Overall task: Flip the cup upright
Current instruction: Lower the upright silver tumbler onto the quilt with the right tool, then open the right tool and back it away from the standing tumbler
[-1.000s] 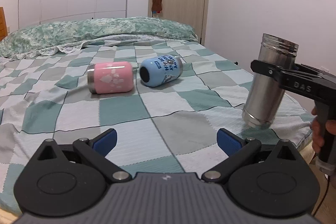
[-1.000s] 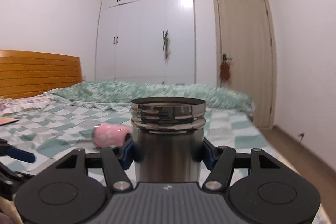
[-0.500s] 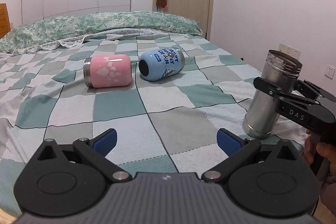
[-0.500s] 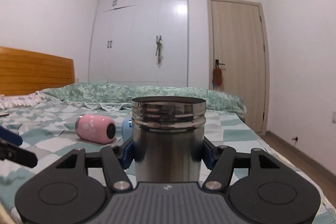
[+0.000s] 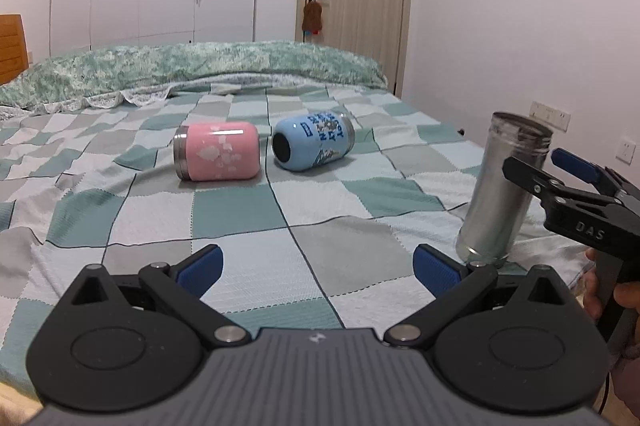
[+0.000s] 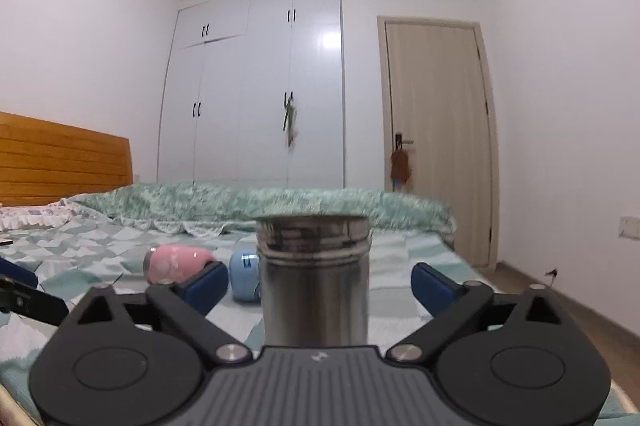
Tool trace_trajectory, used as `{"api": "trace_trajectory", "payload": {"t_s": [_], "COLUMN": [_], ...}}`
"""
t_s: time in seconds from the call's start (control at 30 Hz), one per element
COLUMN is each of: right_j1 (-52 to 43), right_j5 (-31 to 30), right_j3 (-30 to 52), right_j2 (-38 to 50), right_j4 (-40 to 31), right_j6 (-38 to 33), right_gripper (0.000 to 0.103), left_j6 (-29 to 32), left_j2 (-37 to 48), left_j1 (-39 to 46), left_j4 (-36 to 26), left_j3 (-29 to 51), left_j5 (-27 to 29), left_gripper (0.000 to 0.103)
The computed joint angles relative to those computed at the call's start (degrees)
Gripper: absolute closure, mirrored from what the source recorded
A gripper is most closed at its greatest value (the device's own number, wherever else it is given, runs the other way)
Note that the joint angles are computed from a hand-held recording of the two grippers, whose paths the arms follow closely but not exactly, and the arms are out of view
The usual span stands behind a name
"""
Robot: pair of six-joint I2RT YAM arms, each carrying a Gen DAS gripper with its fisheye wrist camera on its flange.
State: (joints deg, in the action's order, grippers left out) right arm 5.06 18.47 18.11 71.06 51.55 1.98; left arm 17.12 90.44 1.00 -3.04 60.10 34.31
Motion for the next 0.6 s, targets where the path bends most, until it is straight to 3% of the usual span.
{"api": "trace_trajectory", "payload": {"t_s": [0.3,0.6], "right_j1": [20.8,38.0], "right_j5": [20.9,36.7], "right_j3": [-4.2,-0.1], "right_j2": [-12.0,-5.1], "right_j4": [-8.1,-16.7], "right_j6": [2.1,9.3], "right_gripper": [0.000,0.000], "left_j6": [-4.5,-8.5], "left_j2": [-6.6,-7.9], "left_j1": [7.6,12.7], "left_j4": [12.8,33.7], "left_j3": [-12.8,-26.9], "left_j5": [8.6,10.2], "left_gripper": [0.000,0.000]}}
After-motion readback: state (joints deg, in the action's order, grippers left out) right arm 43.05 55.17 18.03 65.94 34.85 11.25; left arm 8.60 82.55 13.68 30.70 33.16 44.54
